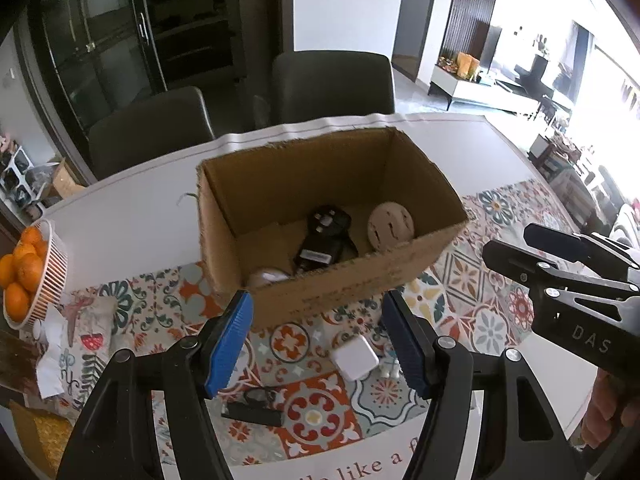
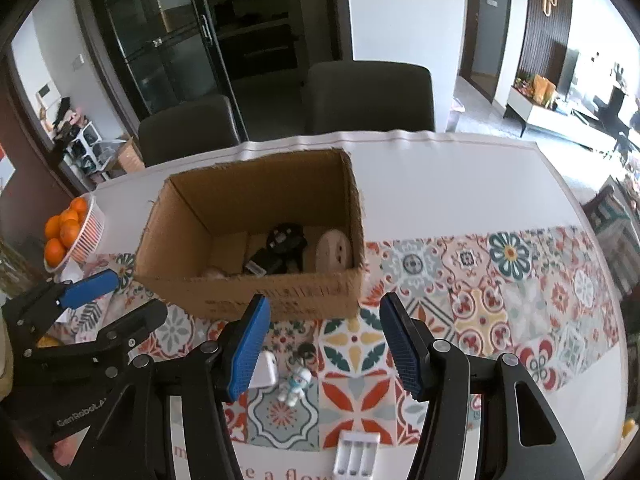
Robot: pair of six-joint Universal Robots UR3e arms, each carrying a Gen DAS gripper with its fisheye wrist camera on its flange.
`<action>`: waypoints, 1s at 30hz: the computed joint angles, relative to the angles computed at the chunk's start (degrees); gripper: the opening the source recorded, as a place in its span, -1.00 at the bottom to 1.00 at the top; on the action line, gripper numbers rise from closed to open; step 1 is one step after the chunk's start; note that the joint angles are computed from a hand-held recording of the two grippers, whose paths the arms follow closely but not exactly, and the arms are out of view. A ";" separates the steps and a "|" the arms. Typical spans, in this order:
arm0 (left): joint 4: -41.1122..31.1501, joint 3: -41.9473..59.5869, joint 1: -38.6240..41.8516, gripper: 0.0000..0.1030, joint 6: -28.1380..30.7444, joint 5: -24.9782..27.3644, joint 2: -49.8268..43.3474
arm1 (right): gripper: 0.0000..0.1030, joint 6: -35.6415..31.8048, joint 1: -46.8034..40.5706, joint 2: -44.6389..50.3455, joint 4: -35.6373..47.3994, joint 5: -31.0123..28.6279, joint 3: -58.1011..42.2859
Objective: Organize rigid objects
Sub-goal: 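Withdraw both tools from the box toward the white adapter and charger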
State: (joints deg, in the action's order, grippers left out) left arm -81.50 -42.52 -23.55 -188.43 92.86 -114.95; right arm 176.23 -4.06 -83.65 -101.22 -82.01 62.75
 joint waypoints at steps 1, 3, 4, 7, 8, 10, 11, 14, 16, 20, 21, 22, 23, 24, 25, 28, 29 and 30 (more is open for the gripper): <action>0.03 -0.48 -0.22 0.28 0.01 -0.15 0.13 | 0.13 0.05 -0.24 -0.68 0.01 -0.12 1.00; 0.52 -1.99 -0.65 0.28 -0.18 -0.36 0.66 | 0.13 0.02 -0.79 -2.10 -0.16 0.14 3.12; 0.54 -2.58 -0.80 0.28 -0.26 -0.59 0.80 | 0.13 -0.02 -1.04 -2.80 -0.02 0.08 4.21; 1.16 -5.07 -1.11 0.28 -0.75 -1.13 1.63 | 0.13 0.08 -1.43 -4.02 0.61 -0.12 6.23; 1.10 -5.47 -1.20 0.28 -0.88 -1.38 1.67 | 0.13 0.14 -1.58 -4.37 0.73 -0.09 6.89; 1.18 -6.71 -1.32 0.28 -1.19 -1.82 1.98 | 0.13 0.23 -1.92 -5.12 0.96 -0.06 8.42; 1.23 -7.24 -1.39 0.28 -1.30 -1.91 2.08 | 0.13 0.43 -2.16 -5.49 1.33 -0.01 9.14; 1.28 -8.45 -1.79 0.28 -1.54 -1.96 2.24 | 0.13 0.66 -2.55 -6.63 1.82 0.16 11.14; 1.60 -9.71 -2.05 0.28 -1.77 -2.04 2.63 | 0.13 0.90 -2.85 -7.33 2.23 0.09 12.41; 1.70 -11.18 -2.40 0.28 -2.17 -2.07 2.81 | 0.13 1.14 -3.34 -8.39 3.35 0.11 14.22; 1.68 -11.57 -2.46 0.28 -2.17 -2.20 2.86 | 0.13 1.18 -3.49 -8.78 3.75 0.15 14.87; 1.68 -11.98 -2.49 0.28 -2.21 -2.41 2.93 | 0.13 1.25 -3.47 -8.95 4.05 0.10 15.14; 1.61 -12.24 -2.56 0.28 -2.29 -2.60 2.94 | 0.13 1.27 -3.52 -9.19 4.22 0.06 15.55; 1.53 -12.50 -2.63 0.28 -2.26 -2.80 2.88 | 0.13 1.30 -3.61 -9.44 4.39 -0.01 16.05; 1.32 -12.66 -2.72 0.28 -2.27 -2.86 2.76 | 0.13 1.34 -3.68 -9.69 4.70 -0.08 16.60; 1.13 -13.59 -2.71 0.28 -2.37 -3.45 2.49 | 0.13 1.71 -4.09 -9.93 6.04 0.10 17.62; 0.96 -13.70 -2.74 0.28 -2.52 -3.60 2.35 | 0.13 1.95 -4.17 -9.90 6.54 0.06 17.88; 0.90 -13.86 -2.78 0.28 -2.63 -3.88 2.16 | 0.13 1.93 -4.36 -9.97 6.72 0.11 18.25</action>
